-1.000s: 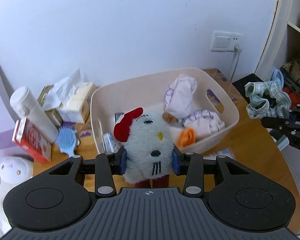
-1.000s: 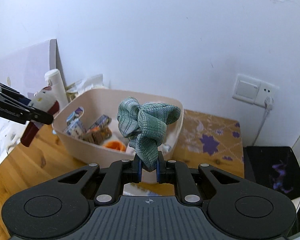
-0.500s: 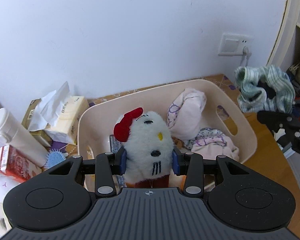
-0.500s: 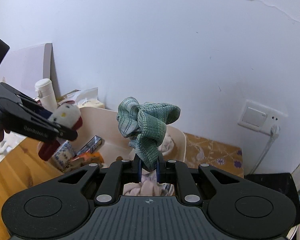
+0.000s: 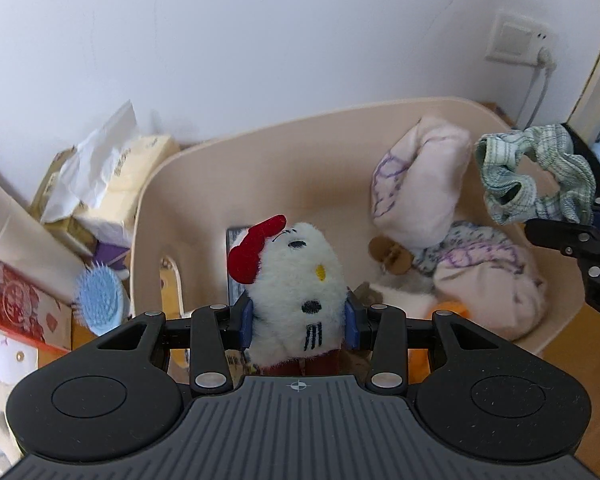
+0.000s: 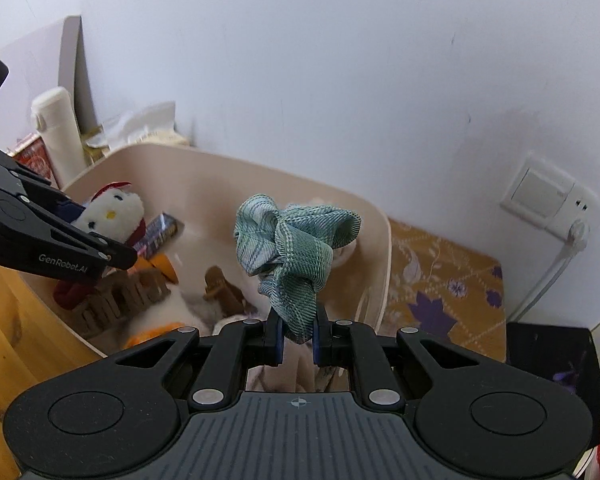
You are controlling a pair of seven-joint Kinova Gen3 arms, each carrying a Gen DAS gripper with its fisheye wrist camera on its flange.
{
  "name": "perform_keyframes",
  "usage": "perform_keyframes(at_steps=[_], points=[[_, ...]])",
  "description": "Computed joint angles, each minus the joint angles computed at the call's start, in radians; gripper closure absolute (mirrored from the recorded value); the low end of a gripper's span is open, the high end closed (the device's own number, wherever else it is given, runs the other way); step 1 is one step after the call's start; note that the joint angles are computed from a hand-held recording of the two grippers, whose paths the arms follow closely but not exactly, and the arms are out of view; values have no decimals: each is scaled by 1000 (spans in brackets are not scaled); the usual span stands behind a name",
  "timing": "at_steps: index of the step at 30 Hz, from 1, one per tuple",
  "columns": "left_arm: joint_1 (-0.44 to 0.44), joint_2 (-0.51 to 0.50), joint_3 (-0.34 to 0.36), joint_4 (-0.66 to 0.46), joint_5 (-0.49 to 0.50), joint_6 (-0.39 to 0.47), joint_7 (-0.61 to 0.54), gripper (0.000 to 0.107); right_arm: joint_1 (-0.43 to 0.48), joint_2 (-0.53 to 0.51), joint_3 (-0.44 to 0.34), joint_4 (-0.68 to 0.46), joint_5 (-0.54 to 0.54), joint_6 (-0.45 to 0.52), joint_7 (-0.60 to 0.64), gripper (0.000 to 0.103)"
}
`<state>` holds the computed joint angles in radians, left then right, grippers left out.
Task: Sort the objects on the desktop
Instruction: 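Lower the plush and scrunchie into the basket and open both tools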
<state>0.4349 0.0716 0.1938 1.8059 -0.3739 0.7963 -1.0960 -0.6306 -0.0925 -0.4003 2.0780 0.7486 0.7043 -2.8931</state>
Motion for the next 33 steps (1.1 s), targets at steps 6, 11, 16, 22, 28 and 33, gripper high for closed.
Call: perform_keyframes(at_steps=[6, 11, 16, 22, 28, 33], points=[[5, 22, -6, -1, 5, 19, 8, 64, -1, 20, 20, -7, -67, -9, 44, 83], [-1, 16, -10, -5, 21, 33, 5, 56, -6, 14, 15, -8, -47, 1, 16, 67], [-13, -15, -9, -3, 38, 35, 21, 36, -10, -8, 1, -8, -29, 18, -14, 53], [-9, -56, 10, -1, -14, 61, 106, 29, -8, -39, -37, -14, -7, 56, -86, 41], [-20, -120, 46, 17, -27, 85, 151, 28, 10, -93, -89, -2, 6, 77, -148, 29], [-33, -178, 84, 39, -34, 108, 187, 28, 29, -143, -146, 17, 17, 85, -169, 22]])
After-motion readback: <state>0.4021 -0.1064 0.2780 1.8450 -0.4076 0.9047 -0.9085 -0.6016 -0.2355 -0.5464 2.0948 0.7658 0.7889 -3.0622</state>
